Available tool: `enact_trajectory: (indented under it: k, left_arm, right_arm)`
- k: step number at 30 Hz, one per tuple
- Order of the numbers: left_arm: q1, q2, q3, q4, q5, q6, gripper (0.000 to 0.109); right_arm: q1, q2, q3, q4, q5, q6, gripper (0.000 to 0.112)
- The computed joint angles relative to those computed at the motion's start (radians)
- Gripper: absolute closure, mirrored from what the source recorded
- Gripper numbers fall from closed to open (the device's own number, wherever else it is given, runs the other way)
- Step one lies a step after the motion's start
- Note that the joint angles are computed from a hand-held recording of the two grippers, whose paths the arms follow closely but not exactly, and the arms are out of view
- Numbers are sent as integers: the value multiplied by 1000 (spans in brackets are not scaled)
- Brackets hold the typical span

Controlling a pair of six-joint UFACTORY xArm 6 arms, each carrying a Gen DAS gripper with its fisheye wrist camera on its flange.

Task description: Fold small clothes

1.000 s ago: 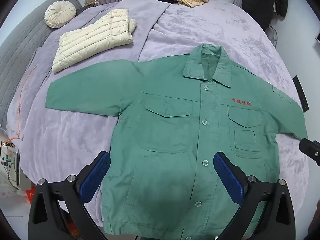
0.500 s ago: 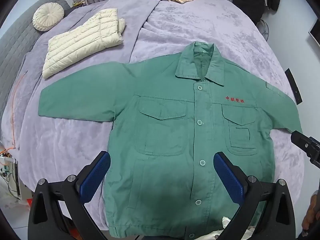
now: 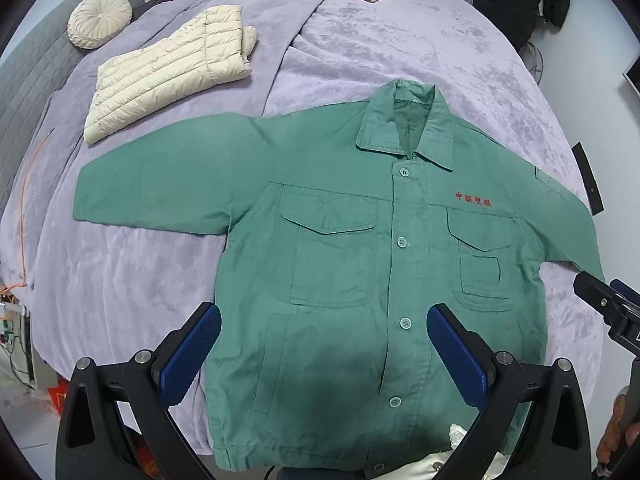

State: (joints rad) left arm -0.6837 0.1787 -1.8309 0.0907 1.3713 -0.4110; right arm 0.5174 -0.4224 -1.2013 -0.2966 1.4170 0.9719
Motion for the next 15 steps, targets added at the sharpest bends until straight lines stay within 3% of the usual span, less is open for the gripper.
enact_trajectory:
  k: [15]
  left_arm:
    - [-2, 6, -8, -3, 9, -2, 6]
  right_arm:
    - [18, -14, 14, -2, -13, 32, 9]
